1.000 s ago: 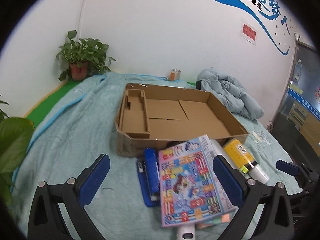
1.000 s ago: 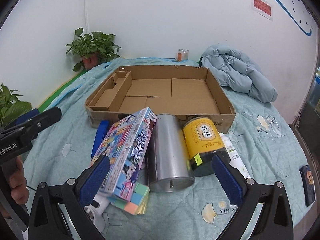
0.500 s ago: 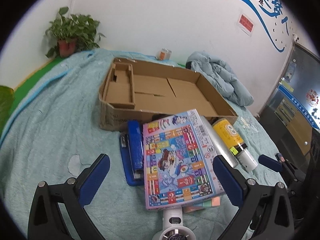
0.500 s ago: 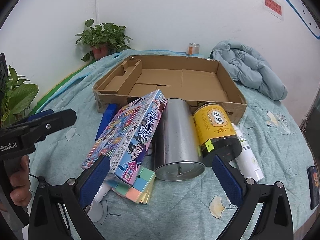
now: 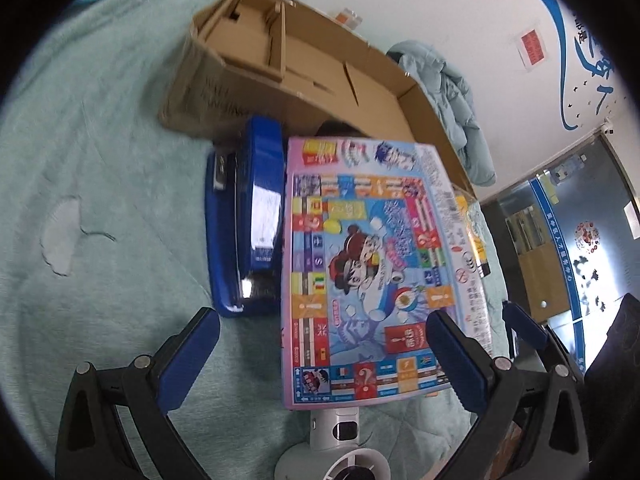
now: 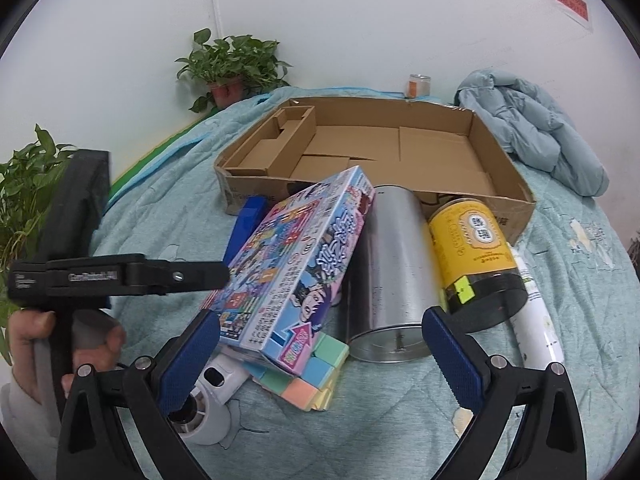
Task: Organize rigid objects
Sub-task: 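Grasp the colourful board-game box with the left tool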
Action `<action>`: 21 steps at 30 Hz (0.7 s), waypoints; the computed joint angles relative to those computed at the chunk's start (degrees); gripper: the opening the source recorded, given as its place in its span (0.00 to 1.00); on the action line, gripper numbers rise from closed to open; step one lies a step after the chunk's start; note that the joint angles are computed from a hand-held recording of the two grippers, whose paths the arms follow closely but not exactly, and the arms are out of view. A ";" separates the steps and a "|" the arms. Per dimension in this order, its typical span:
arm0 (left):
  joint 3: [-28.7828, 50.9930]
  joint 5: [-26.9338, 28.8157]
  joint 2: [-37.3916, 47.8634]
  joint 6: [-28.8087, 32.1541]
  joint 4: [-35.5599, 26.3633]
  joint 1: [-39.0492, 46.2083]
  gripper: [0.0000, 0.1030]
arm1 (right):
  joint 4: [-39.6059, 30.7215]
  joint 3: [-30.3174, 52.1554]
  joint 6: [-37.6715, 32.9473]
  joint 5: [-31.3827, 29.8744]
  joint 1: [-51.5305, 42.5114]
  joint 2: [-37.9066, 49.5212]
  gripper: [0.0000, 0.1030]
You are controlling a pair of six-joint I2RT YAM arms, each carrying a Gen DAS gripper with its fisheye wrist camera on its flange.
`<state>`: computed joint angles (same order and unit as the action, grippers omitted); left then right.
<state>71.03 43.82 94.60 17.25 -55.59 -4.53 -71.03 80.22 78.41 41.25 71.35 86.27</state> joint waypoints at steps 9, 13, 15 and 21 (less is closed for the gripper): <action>1.53 4.60 4.44 2.72 -3.41 -0.14 0.81 | 7.99 0.40 -10.91 -6.89 -5.22 3.74 0.61; 1.18 3.49 1.65 2.43 -4.78 -0.28 0.70 | 9.93 -0.18 -12.41 -7.41 -5.89 4.24 0.62; 0.32 2.13 -0.49 1.40 -4.62 -0.65 0.70 | 10.47 -0.78 -12.17 -7.90 -5.54 3.79 0.62; -0.53 1.24 -3.43 0.34 -5.73 -1.06 0.70 | 7.84 -0.63 -10.60 -8.58 -3.63 2.77 0.62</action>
<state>70.50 45.06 91.18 17.59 -61.32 -5.59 -63.19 79.59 67.80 32.67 67.72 89.05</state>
